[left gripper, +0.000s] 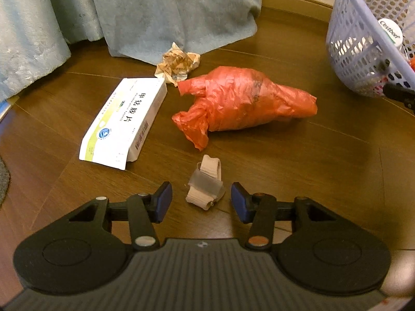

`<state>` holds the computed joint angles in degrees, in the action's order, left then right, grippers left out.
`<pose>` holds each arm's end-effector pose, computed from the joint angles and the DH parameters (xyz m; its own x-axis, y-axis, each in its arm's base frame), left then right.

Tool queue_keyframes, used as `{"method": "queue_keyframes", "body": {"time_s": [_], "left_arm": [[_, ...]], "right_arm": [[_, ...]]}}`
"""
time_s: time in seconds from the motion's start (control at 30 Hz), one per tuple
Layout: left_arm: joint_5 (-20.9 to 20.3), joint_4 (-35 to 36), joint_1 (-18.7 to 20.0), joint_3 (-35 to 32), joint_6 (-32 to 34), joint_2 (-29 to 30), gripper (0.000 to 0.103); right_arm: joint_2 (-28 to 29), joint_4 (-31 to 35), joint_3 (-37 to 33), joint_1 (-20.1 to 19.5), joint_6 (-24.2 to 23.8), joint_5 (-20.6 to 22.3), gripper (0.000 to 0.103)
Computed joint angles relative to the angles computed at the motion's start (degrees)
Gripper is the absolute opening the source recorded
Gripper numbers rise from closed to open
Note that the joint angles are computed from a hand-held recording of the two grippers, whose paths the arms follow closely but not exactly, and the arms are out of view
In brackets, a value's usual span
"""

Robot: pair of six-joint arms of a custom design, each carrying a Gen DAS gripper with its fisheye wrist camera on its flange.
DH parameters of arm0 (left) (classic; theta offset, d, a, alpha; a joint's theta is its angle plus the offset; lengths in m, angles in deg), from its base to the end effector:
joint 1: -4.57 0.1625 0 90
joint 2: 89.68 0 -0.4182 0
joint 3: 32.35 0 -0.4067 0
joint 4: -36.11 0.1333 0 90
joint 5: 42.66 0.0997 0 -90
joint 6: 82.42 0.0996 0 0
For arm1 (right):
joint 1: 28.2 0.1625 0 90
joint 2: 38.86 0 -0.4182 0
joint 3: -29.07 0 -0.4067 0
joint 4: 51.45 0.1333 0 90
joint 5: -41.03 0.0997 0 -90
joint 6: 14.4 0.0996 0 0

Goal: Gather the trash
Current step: 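Move the left gripper to the beige tape roll and grasp it, then carry the tape roll over the wastebasket and open the left gripper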

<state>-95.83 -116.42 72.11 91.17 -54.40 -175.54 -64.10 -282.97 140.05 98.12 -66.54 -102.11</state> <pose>-0.0035 -0.5138 0.3007 -0.5752 0.4582 -0.6777 0.6987 0.7060 -0.1158 0.3476 -0.3824 -0.0159 -0.2741 -0.2486 0.9290 -0.8954 0.4184 -0.1522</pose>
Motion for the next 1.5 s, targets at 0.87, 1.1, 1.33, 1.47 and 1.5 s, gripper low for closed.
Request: {"method": "queue_keyframes", "body": {"time_s": [0.87, 1.1, 1.33, 1.47, 1.5], "left_arm": [[1.4, 4.6, -1.9, -0.8, -8.0, -2.2, 0.024], [-0.8, 5.1, -4.4, -1.0, -9.1, -5.0, 0.024], [-2.1, 4.0, -6.4, -1.5, -8.8, -6.2, 0.024], [-2.9, 3.2, -7.5, -1.8, -9.3, -6.7, 0.024], [-3.2, 2.9, -7.8, -1.9, -9.4, -6.8, 0.024]], "right_arm": [[0.1, -0.2, -0.1, 0.0, 0.3, -0.1, 0.006], [0.0, 0.3, -0.3, 0.0, 0.3, -0.3, 0.006], [0.0, 0.4, -0.4, 0.1, 0.3, -0.3, 0.006], [0.0, 0.5, -0.3, 0.0, 0.2, -0.3, 0.006], [0.0, 0.5, -0.3, 0.0, 0.2, -0.3, 0.006]]}}
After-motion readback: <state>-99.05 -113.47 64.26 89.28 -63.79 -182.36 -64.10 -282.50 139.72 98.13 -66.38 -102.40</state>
